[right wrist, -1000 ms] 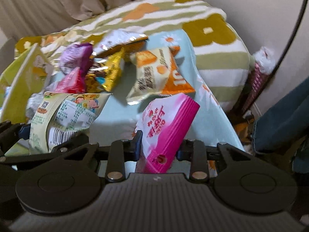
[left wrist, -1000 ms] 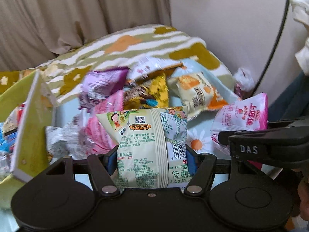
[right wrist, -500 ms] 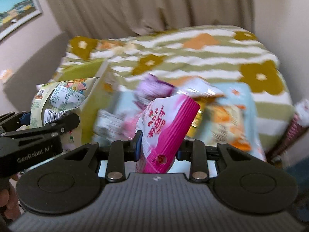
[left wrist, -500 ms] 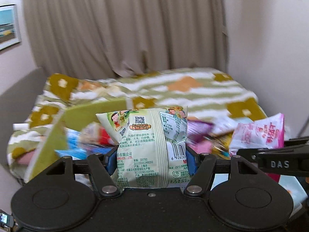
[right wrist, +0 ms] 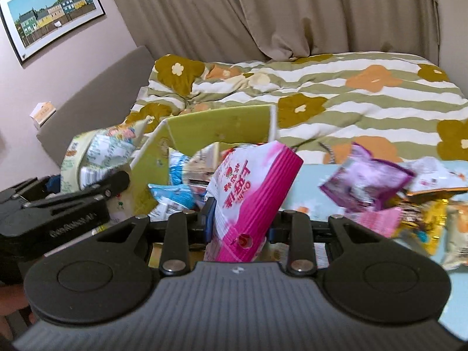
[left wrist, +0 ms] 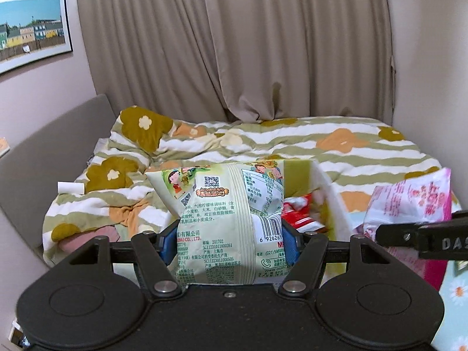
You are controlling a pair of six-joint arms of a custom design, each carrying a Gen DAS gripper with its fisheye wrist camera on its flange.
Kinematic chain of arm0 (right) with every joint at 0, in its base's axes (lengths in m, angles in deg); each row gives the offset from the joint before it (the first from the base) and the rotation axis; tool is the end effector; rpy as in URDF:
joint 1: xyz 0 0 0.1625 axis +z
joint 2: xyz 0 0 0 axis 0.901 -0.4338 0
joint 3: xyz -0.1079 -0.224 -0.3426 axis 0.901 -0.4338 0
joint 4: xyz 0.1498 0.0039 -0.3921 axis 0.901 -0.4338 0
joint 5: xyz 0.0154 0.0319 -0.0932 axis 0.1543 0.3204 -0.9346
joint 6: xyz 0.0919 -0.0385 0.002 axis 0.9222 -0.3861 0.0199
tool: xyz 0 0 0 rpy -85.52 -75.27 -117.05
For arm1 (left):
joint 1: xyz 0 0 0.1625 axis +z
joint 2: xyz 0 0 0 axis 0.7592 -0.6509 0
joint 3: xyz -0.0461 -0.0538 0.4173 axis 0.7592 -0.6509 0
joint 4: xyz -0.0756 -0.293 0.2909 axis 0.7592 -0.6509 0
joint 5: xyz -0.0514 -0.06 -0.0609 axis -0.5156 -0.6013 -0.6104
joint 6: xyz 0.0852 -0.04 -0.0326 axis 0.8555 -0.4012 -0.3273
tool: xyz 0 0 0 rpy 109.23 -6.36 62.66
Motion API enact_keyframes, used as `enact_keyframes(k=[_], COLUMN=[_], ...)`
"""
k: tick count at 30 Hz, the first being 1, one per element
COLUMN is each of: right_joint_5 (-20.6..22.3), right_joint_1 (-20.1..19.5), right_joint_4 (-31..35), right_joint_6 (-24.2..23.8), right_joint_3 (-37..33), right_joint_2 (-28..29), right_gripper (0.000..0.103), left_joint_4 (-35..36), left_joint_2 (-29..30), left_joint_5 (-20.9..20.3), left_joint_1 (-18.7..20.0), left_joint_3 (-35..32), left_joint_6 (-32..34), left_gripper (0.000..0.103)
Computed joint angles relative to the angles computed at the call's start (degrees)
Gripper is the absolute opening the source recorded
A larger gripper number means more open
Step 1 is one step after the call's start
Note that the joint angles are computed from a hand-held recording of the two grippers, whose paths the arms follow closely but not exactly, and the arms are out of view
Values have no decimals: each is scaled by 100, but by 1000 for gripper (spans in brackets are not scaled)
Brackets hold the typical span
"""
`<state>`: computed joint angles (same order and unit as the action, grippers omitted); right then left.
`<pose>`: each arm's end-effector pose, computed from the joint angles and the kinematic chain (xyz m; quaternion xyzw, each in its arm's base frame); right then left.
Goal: Organize snacks
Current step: 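Carry both bags over the yellow box and open both tools to drop them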
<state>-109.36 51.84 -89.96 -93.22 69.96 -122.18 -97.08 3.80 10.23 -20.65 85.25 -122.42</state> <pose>0.3313 -0.4595 0.2343 0.2373 -0.9154 0.2896 0.1476 -0.3002 -0.4269 0.2369 0.1257 0.7686 -0.4425 0.4447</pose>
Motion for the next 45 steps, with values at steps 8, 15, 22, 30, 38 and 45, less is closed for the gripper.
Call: enact_keyframes(k=[8, 15, 22, 30, 38, 45], right_joint_5=[-517, -795, -1000, -1050, -930, -829], right_joint_1=[329, 430, 546, 613, 528, 489], right_joint_4=[-124, -156, -179, -56, -138, -578], right_joint_6=[404, 719, 844, 979, 888, 647], right_joint_3=[-348, -344, -333, -459, -433, -188], right_joint_2=[821, 1067, 1161, 1270, 1299, 1190], right_gripper=[47, 47, 47, 48, 103, 103], left_joint_4=[-2291, -2044, -1609, -1251, -155, 437], left_joint_2=[-281, -793, -1278, -1378, -1358, -1299], left_joint_5=[-237, -488, -589, -525, -543, -646], left_joint_1=[391, 239, 159, 129, 83, -35], left_joint_3=[719, 1053, 1192, 1147, 929, 837], left_joint_6=[2025, 1861, 1374, 1112, 110, -456], left_gripper=[101, 102, 102, 102, 102, 102])
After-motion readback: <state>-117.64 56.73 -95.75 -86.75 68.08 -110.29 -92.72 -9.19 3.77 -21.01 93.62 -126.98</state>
